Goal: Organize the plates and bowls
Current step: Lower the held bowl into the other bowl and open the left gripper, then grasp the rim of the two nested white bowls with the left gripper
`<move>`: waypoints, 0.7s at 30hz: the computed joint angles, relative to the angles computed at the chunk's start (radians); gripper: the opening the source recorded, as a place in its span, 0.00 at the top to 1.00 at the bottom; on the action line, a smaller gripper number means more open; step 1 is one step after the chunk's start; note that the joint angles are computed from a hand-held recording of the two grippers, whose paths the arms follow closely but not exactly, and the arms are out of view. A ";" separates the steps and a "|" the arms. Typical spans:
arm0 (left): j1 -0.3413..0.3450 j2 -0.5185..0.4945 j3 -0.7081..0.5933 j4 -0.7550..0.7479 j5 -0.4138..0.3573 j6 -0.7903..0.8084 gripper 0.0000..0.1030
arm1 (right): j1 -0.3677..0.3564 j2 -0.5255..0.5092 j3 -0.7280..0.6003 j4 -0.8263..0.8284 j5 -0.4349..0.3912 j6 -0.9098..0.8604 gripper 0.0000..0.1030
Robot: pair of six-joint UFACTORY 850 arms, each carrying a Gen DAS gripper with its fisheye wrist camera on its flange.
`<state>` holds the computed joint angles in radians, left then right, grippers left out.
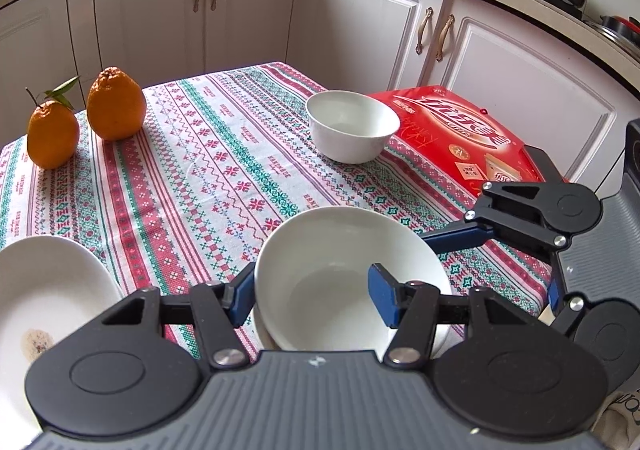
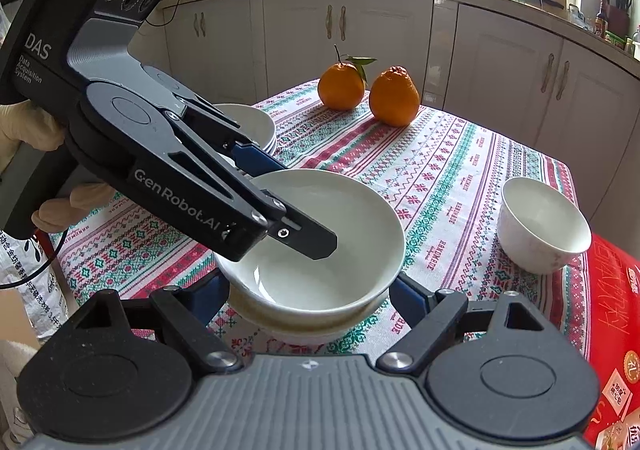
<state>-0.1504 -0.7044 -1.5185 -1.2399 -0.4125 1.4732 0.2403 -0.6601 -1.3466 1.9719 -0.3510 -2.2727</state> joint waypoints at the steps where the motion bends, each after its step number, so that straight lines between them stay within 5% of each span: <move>1: 0.000 0.001 0.003 -0.011 0.000 0.013 0.44 | -0.001 0.000 0.000 0.000 -0.001 0.002 0.13; 7: 0.002 0.002 0.005 -0.028 0.009 0.026 0.32 | -0.001 -0.002 0.000 -0.007 -0.002 0.011 0.10; 10: 0.007 0.008 0.009 -0.036 0.017 0.029 0.32 | -0.004 0.011 0.020 0.063 -0.029 -0.065 0.03; 21: 0.009 0.031 0.028 -0.044 0.039 0.062 0.22 | -0.020 0.050 0.077 0.221 -0.034 -0.167 0.00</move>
<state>-0.1412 -0.6729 -1.4903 -1.2836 -0.3736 1.5349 0.2203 -0.6097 -1.2701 2.1926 -0.3848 -2.4395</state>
